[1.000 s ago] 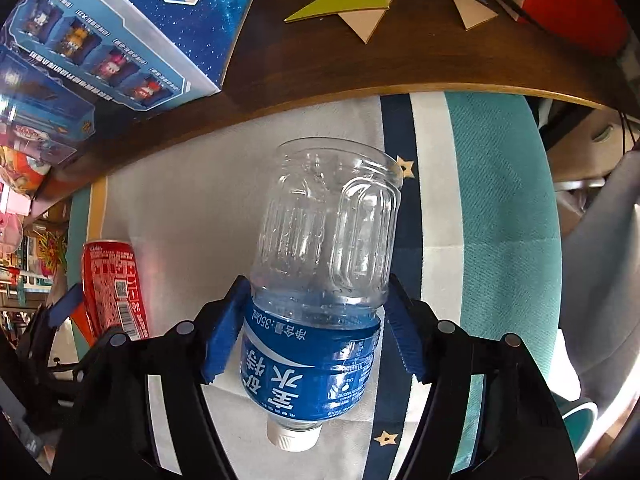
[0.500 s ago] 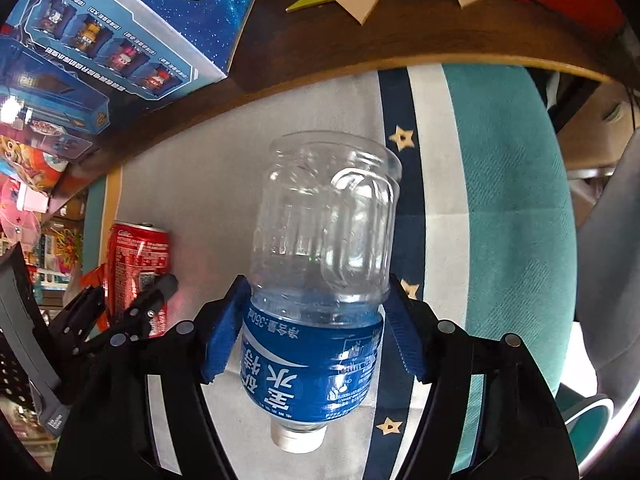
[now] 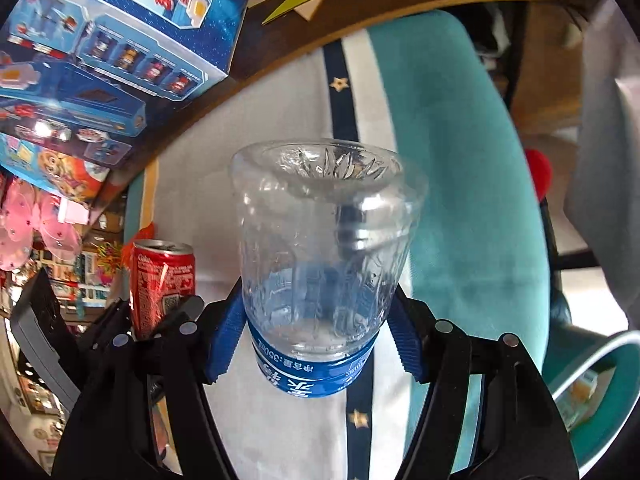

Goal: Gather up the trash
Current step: 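Carry the can and bottle over the teal bin and open both grippers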

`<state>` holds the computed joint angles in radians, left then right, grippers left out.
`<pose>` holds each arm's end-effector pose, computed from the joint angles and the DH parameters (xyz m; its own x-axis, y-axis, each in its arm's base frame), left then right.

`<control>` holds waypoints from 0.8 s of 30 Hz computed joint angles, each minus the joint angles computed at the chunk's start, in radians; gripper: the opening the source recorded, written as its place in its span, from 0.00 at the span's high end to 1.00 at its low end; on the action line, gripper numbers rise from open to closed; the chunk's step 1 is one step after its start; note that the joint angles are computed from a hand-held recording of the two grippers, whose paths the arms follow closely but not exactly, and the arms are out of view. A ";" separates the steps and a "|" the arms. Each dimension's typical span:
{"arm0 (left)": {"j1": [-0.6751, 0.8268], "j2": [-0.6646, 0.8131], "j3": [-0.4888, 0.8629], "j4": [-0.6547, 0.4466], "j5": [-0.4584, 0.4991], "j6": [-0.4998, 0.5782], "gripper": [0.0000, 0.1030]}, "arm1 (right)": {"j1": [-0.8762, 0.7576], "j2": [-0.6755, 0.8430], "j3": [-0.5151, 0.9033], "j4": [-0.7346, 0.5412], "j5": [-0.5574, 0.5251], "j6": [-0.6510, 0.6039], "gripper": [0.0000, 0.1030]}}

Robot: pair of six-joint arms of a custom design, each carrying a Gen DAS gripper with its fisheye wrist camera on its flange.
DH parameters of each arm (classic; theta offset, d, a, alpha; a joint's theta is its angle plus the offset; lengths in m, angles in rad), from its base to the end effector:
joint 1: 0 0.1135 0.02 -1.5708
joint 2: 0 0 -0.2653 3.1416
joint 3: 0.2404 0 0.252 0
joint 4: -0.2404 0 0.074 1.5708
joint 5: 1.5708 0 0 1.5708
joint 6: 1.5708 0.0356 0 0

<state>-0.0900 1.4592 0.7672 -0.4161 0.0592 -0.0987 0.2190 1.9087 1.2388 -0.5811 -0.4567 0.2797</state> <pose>0.2648 -0.0260 0.1692 -0.8983 -0.0177 -0.4390 0.0277 0.9949 -0.0967 0.3581 0.0958 0.1583 -0.9818 0.0353 -0.1866 -0.0617 0.8700 0.4891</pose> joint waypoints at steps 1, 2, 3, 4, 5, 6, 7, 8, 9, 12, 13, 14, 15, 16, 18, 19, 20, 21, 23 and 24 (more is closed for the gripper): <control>-0.018 -0.027 -0.015 -0.009 0.002 -0.012 0.50 | -0.011 -0.037 -0.043 0.010 -0.010 0.000 0.39; -0.037 -0.065 -0.033 -0.023 0.005 -0.025 0.50 | -0.027 -0.080 -0.093 0.021 -0.021 -0.004 0.39; -0.058 -0.094 -0.047 -0.036 0.005 -0.039 0.50 | -0.043 -0.124 -0.143 0.032 -0.031 -0.007 0.39; -0.079 -0.119 -0.057 -0.047 0.004 -0.054 0.50 | -0.050 -0.156 -0.182 0.044 -0.037 -0.004 0.39; -0.105 -0.152 -0.070 -0.062 0.003 -0.071 0.50 | -0.079 -0.202 -0.228 0.042 -0.053 -0.020 0.39; -0.133 -0.182 -0.082 -0.075 0.000 -0.090 0.50 | -0.105 -0.245 -0.269 0.039 -0.067 -0.034 0.39; -0.160 -0.203 -0.089 -0.084 -0.007 -0.108 0.50 | -0.139 -0.291 -0.307 0.024 -0.085 -0.055 0.39; -0.195 -0.230 -0.099 -0.098 -0.015 -0.132 0.50 | -0.164 -0.324 -0.332 0.012 -0.098 -0.069 0.39; -0.232 -0.252 -0.106 -0.108 -0.022 -0.158 0.50 | -0.197 -0.362 -0.358 -0.005 -0.115 -0.087 0.39; -0.337 -0.291 -0.114 -0.131 -0.051 -0.236 0.50 | -0.303 -0.478 -0.424 -0.078 -0.155 -0.162 0.39; -0.377 -0.302 -0.113 -0.142 -0.064 -0.265 0.50 | -0.338 -0.515 -0.442 -0.105 -0.162 -0.189 0.39; -0.407 -0.300 -0.109 -0.143 -0.074 -0.285 0.50 | -0.369 -0.542 -0.453 -0.127 -0.170 -0.211 0.39; -0.441 -0.305 -0.106 -0.150 -0.086 -0.309 0.50 | -0.416 -0.572 -0.464 -0.163 -0.183 -0.252 0.39; -0.483 -0.308 -0.101 -0.156 -0.098 -0.338 0.50 | -0.465 -0.596 -0.472 -0.199 -0.192 -0.296 0.39; -0.550 -0.302 -0.089 -0.162 -0.120 -0.381 0.50 | -0.563 -0.634 -0.483 -0.260 -0.204 -0.380 0.39; -0.576 -0.293 -0.082 -0.160 -0.128 -0.395 0.50 | -0.616 -0.644 -0.484 -0.292 -0.213 -0.426 0.39; -0.613 -0.279 -0.072 -0.159 -0.140 -0.416 0.50 | -0.678 -0.649 -0.485 -0.328 -0.226 -0.481 0.39; -0.646 -0.265 -0.063 -0.158 -0.149 -0.435 0.50 | -0.730 -0.648 -0.491 -0.340 -0.244 -0.519 0.39; -0.718 -0.231 -0.039 -0.158 -0.168 -0.475 0.50 | -0.842 -0.638 -0.492 -0.394 -0.249 -0.623 0.39; -0.747 -0.215 -0.029 -0.155 -0.175 -0.490 0.50 | -0.895 -0.630 -0.492 -0.415 -0.246 -0.671 0.39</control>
<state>-0.8365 1.2442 0.7383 -0.5715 -0.1162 -0.5891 -0.6758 1.2789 0.7473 -0.9965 -0.7029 -0.3912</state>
